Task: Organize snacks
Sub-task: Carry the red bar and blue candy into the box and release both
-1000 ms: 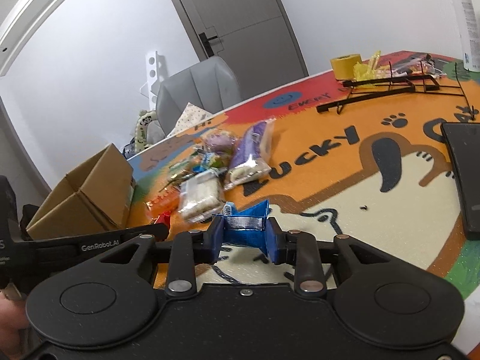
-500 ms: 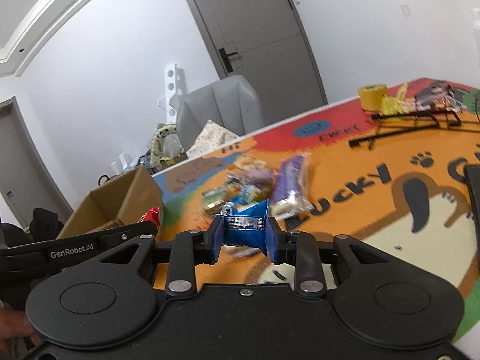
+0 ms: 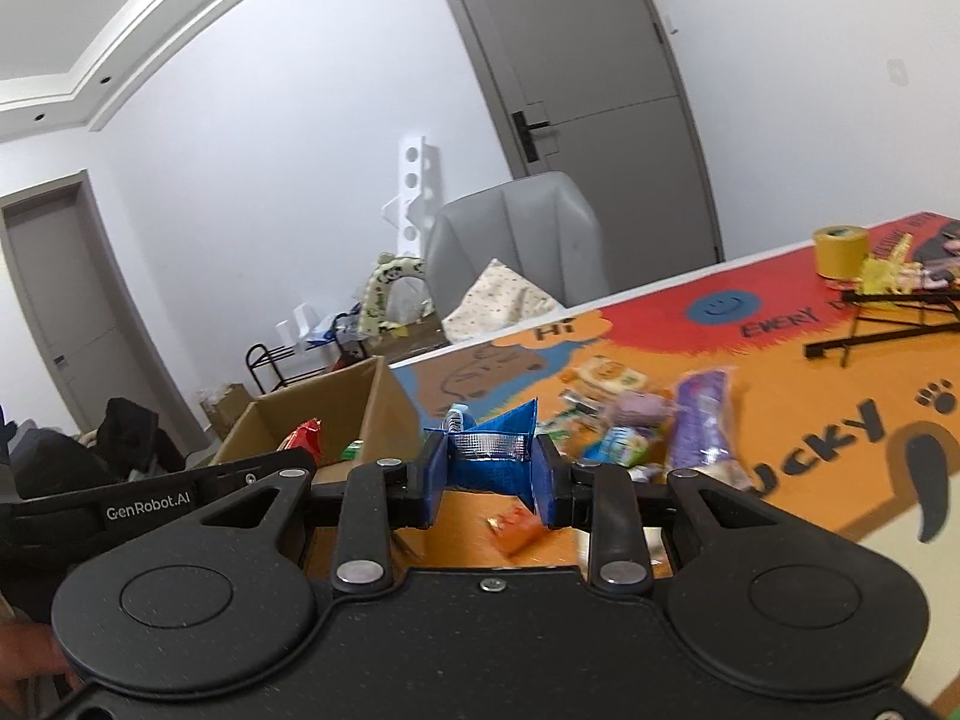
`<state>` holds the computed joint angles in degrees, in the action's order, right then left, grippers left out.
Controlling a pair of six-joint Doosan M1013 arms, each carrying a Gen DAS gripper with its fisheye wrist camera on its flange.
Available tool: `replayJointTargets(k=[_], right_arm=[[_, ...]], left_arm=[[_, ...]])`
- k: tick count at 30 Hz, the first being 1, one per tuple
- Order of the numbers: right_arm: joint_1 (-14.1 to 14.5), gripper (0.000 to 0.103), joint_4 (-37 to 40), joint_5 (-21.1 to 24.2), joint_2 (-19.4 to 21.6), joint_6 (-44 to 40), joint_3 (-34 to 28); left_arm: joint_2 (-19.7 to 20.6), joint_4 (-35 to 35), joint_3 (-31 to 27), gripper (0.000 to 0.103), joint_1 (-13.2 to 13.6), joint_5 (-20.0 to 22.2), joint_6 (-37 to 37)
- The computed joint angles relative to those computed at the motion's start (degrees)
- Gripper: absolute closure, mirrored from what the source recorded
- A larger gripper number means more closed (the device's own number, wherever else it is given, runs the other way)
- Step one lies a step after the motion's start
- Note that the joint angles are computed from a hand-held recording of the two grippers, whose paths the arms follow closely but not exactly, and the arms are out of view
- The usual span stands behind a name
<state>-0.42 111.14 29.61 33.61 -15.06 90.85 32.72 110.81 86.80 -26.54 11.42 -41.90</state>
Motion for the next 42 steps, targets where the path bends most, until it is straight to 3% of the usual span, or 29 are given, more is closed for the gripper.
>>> replayJointTargets(k=[13, 24, 30, 36, 37, 39, 41, 42], right_arm=[[2.2, 0.075, -4.0, 0.2, 1.1, 2.4, -2.7], [3.7, 0.075, -9.0, 1.7, 2.8, 7.0, -6.0], [4.5, 0.075, -12.5, 2.2, 3.6, 10.1, -7.7], [5.2, 0.073, -14.7, 2.9, 3.6, 12.6, -8.4], [5.3, 0.066, -14.6, 3.4, 3.6, 12.9, -8.5], [5.6, 0.062, -12.7, 3.6, 3.3, 11.2, -8.1], [5.8, 0.062, -13.2, 3.6, 3.3, 11.5, -8.2], [5.8, 0.062, -13.8, 3.7, 3.3, 12.3, -8.2]], left_arm=[[-0.6, 0.2, 1.1, 0.085, 2.3, 1.5, -3.0], [0.3, -7.8, 0.1, 0.084, 4.0, 1.1, 1.8], [0.0, -7.7, 0.6, 0.078, 4.5, 2.1, -0.8], [-0.7, -10.8, 1.5, 0.055, 4.7, 2.9, 1.5], [-0.8, -11.3, 1.6, 0.052, 4.6, 3.0, 2.0], [-1.2, -11.4, 2.0, 0.046, 4.6, 2.9, 2.4], [-1.6, -10.7, 2.4, 0.029, 4.6, 3.2, 1.9], [-1.8, -9.0, 2.8, 0.026, 4.5, 4.0, 0.2]])
